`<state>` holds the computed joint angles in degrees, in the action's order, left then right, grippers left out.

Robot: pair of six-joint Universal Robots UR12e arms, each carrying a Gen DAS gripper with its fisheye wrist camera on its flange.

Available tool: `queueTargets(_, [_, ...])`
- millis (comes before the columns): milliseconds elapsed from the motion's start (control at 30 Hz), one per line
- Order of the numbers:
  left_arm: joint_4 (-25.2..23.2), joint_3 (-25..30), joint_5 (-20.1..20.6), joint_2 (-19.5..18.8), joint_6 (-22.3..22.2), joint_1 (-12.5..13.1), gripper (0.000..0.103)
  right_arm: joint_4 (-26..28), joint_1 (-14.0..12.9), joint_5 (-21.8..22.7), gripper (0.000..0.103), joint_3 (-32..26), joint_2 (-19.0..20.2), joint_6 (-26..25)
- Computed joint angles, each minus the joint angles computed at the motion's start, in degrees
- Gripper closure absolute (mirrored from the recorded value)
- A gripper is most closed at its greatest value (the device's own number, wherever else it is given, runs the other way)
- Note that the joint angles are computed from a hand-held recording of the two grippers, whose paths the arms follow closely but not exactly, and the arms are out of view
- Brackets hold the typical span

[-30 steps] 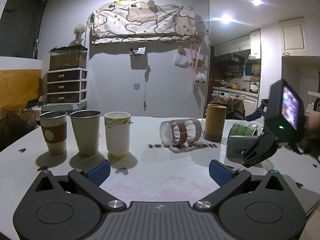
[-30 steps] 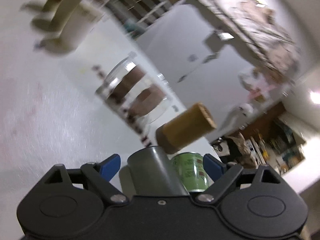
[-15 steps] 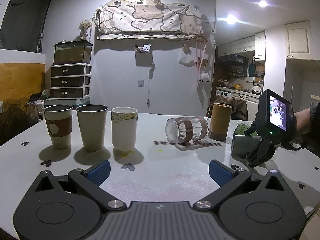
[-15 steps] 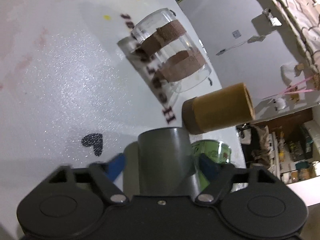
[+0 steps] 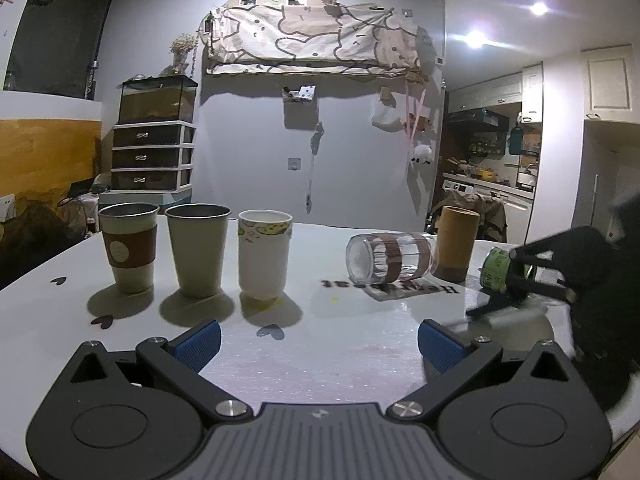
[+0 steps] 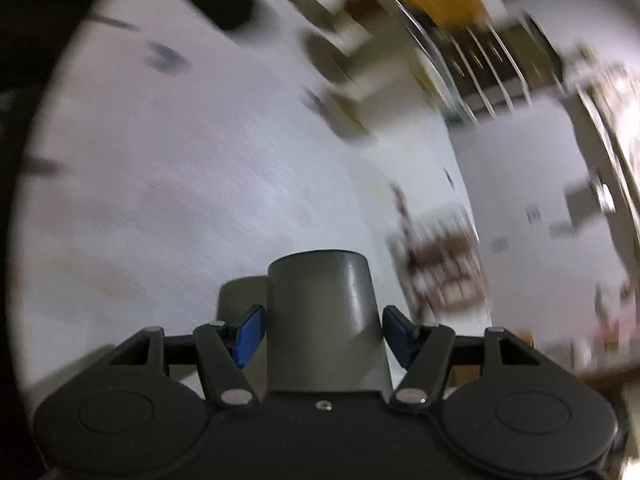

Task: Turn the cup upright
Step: 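Lift the grey cup with the right tool and rotate it toward the left tool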

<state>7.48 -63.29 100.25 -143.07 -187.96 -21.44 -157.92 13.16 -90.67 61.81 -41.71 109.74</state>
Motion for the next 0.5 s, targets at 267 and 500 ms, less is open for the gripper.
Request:
queueTargets(267, [-3.53, 1.05, 0.38, -0.53, -1.39, 0.46, 0.000, -3.78, 1.55, 9.48, 0.038, 8.00, -4.72, -10.78])
queueTargets(500, [-7.28, 1.23, -1.06, -0.51, -2.15, 0.71, 0.000, -6.45, 1.74, 11.01, 0.021, 9.87, -5.29, -12.75])
